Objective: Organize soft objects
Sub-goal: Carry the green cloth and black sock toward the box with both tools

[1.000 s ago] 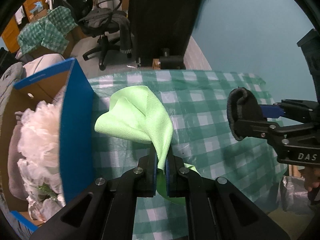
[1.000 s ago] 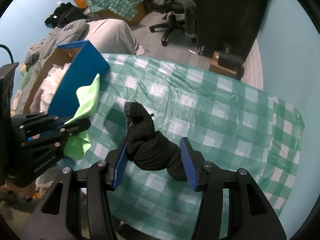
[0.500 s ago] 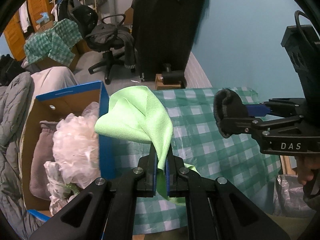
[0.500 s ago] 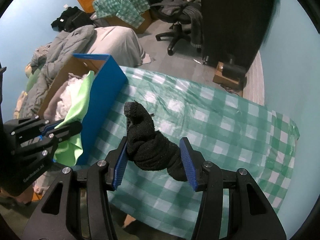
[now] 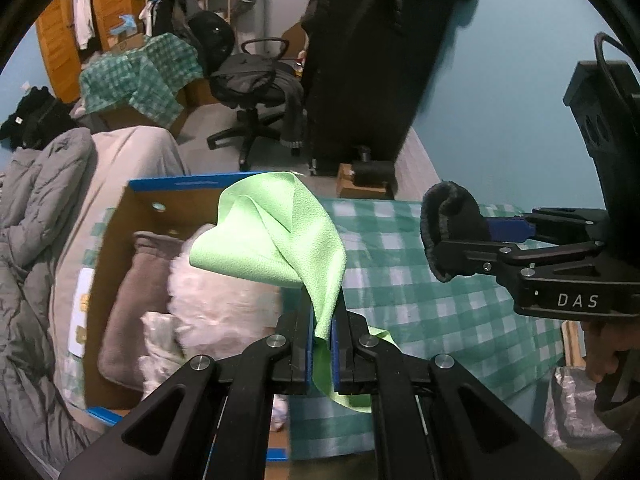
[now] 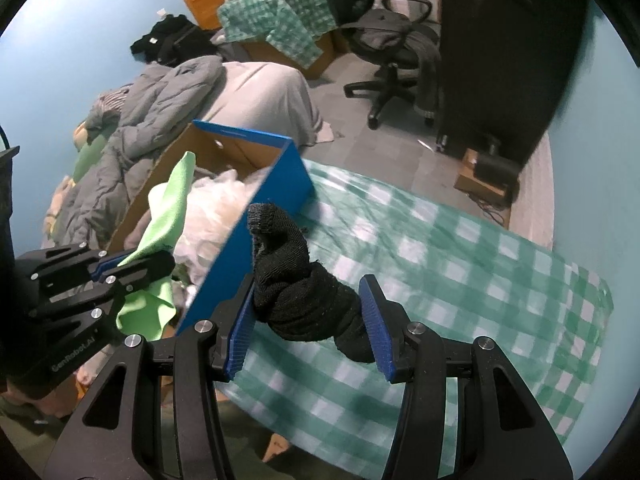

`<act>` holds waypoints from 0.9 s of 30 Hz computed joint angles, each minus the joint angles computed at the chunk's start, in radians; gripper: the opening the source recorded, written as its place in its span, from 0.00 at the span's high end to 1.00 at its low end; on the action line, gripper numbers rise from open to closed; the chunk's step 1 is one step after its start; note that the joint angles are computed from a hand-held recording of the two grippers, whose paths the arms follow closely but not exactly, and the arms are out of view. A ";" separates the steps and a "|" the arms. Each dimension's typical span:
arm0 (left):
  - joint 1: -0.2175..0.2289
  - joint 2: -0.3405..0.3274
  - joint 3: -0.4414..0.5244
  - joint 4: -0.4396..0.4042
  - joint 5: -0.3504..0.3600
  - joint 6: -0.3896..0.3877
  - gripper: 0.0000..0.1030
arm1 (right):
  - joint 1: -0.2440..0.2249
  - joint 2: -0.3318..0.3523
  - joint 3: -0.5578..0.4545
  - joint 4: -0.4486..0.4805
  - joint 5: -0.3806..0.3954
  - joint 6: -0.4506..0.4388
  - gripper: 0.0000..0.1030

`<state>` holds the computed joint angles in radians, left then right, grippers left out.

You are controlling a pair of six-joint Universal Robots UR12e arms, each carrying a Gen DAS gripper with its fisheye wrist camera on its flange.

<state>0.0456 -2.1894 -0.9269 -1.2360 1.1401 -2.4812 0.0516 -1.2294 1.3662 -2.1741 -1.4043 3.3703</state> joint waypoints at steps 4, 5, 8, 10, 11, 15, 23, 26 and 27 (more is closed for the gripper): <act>0.014 -0.018 0.028 0.000 0.005 -0.024 0.94 | 0.015 0.035 -0.046 0.005 0.013 -0.018 0.51; 0.017 -0.022 0.033 0.002 0.007 -0.033 0.94 | 0.017 0.041 -0.052 0.005 0.016 -0.022 0.51; 0.026 -0.033 0.048 0.012 0.013 -0.053 0.94 | 0.027 0.068 -0.089 0.011 0.025 -0.035 0.51; 0.032 -0.044 0.064 0.010 0.017 -0.067 0.94 | 0.033 0.085 -0.114 0.020 0.030 -0.045 0.51; 0.035 -0.051 0.074 0.011 0.020 -0.075 0.94 | 0.037 0.095 -0.129 0.026 0.031 -0.050 0.51; 0.045 -0.070 0.101 0.007 0.027 -0.092 0.94 | 0.050 0.134 -0.182 0.046 0.040 -0.073 0.51; 0.055 -0.121 0.168 -0.031 0.058 -0.100 0.94 | 0.072 0.221 -0.309 0.119 0.049 -0.109 0.51; 0.056 -0.142 0.193 -0.051 0.072 -0.094 0.94 | 0.079 0.255 -0.359 0.149 0.052 -0.116 0.51; 0.055 -0.149 0.203 -0.060 0.076 -0.091 0.94 | 0.081 0.267 -0.376 0.160 0.051 -0.118 0.51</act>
<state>0.1010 -2.3385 -0.7237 -1.2964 1.2162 -2.5720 0.1330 -0.9629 0.9903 -2.0142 -1.3533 3.2520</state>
